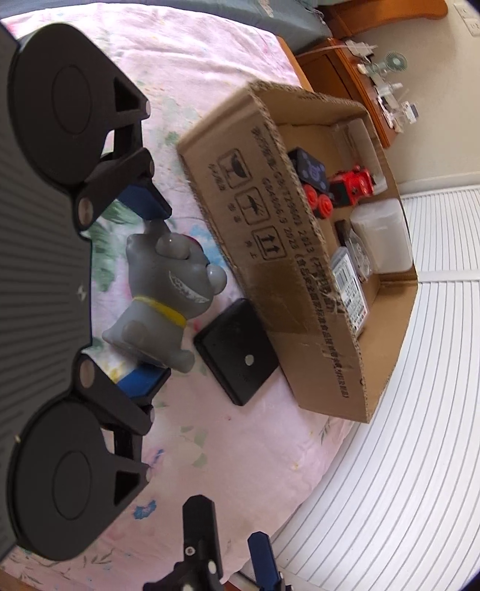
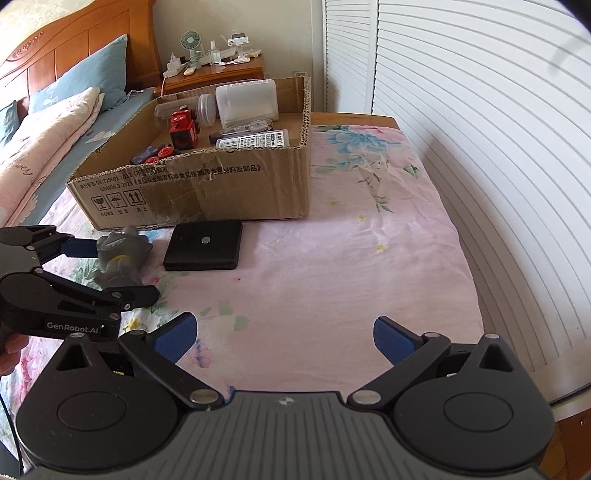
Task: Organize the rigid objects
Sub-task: 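Grasp the grey elephant toy with the left tool while the right tool approaches the black square pad, then grasp the black square pad with the right tool while the left tool holds the elephant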
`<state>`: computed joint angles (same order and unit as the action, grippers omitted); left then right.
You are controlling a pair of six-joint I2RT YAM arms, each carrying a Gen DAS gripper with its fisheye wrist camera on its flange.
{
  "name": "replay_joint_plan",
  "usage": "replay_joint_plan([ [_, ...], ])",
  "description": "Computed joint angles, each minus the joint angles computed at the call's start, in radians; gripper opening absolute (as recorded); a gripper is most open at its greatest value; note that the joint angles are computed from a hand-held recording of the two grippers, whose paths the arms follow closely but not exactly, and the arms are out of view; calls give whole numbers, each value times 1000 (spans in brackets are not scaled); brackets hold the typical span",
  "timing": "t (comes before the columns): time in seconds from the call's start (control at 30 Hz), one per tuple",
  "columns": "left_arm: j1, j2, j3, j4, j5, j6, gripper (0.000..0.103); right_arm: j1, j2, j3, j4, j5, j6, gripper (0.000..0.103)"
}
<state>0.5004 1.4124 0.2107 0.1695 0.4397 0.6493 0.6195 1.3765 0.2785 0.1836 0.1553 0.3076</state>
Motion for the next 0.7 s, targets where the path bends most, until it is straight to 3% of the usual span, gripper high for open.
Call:
replay_joint_plan([
  [0.2,147,-104,-28,-116,-7,8,84,28,113,22,68,-13,-55,103],
  [0.4,221,-127,-24,-132,-57,-70,85,56,258,109,123,-46,-75,103],
  [0.7,371,-131,22,-251,101,173,91,97,448,283,170,6,-64,103],
])
